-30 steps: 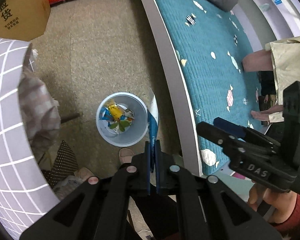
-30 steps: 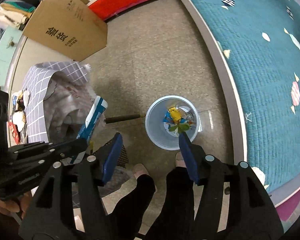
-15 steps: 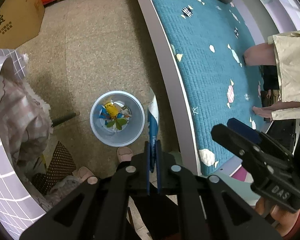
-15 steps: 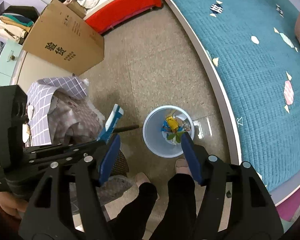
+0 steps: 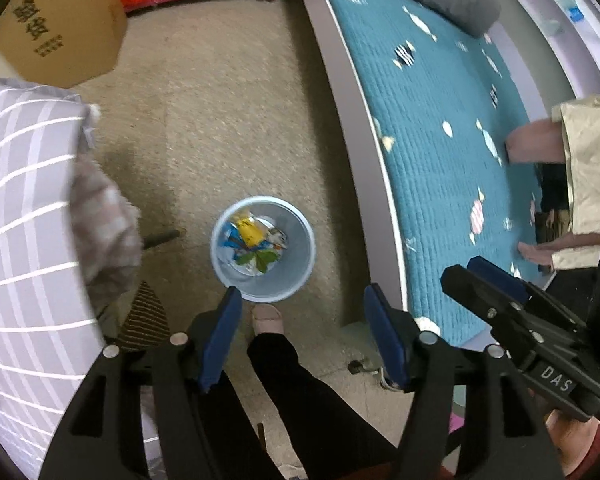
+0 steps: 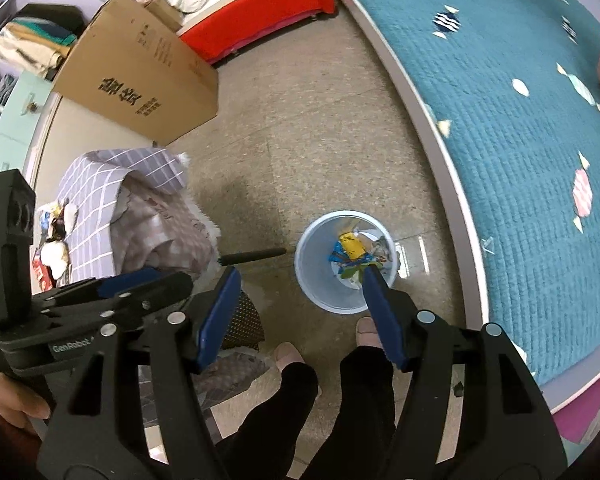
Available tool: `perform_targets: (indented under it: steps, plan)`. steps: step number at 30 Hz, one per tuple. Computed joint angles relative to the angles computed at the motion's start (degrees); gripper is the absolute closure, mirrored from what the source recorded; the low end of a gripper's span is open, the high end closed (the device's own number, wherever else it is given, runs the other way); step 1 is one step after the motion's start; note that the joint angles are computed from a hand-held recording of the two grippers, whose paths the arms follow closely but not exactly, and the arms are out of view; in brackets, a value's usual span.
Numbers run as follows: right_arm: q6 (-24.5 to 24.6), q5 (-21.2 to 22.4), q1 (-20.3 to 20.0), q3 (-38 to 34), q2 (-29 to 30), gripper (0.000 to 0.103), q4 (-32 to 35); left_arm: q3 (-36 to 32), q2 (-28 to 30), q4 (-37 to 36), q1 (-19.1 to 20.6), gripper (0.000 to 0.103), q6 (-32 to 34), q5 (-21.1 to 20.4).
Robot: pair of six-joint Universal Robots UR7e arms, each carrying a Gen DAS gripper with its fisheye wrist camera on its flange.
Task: Collect trash
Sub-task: 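Move both tools back toward the table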
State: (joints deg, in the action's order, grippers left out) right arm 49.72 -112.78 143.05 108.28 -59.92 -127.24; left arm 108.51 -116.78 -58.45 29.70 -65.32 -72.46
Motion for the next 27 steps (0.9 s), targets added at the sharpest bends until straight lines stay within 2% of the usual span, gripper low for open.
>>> perform_targets:
  steps: [7, 10, 14, 19, 22, 23, 25, 27]
  plan:
    - [-5.49, 1.52, 2.60, -8.68, 7.94, 0.040, -1.40, -8.62, -3.17, 13.01, -5.22, 0.040, -10.01, 5.79]
    - [-8.59, 2.56, 4.02, -14.27, 12.86, 0.040, -2.00, -14.31, -3.92, 21.94, -7.55, 0.040, -16.43, 8.65]
    - [-10.60, 4.48, 5.39, -20.28, 18.45, 0.040, -2.47, -24.19, -4.02, 37.29, -10.24, 0.040, -28.38, 11.50]
    - [-10.98, 6.62, 7.05, -27.65, 25.54, 0.040, -2.15, -36.33, -3.34, 55.11, -13.24, 0.037, -43.00, 12.26]
    - [-10.70, 7.18, 7.91, -31.93, 29.40, 0.040, -1.84, -41.14, -2.70, 60.02, -10.28, 0.035, -46.66, 13.37]
    - [-10.66, 7.31, 8.20, -33.86, 31.05, 0.040, -1.59, -42.46, -2.59, 60.10, -7.90, 0.035, -46.72, 14.38]
    - [-10.50, 7.17, 8.66, -37.02, 33.52, 0.040, -0.94, -43.27, -2.92, 57.81, -3.40, 0.035, -44.63, 16.36]
    - [-10.45, 7.01, 9.03, -40.45, 36.19, 0.040, -0.02, -42.58, -3.10, 52.46, 3.91, 0.035, -37.60, 19.30]
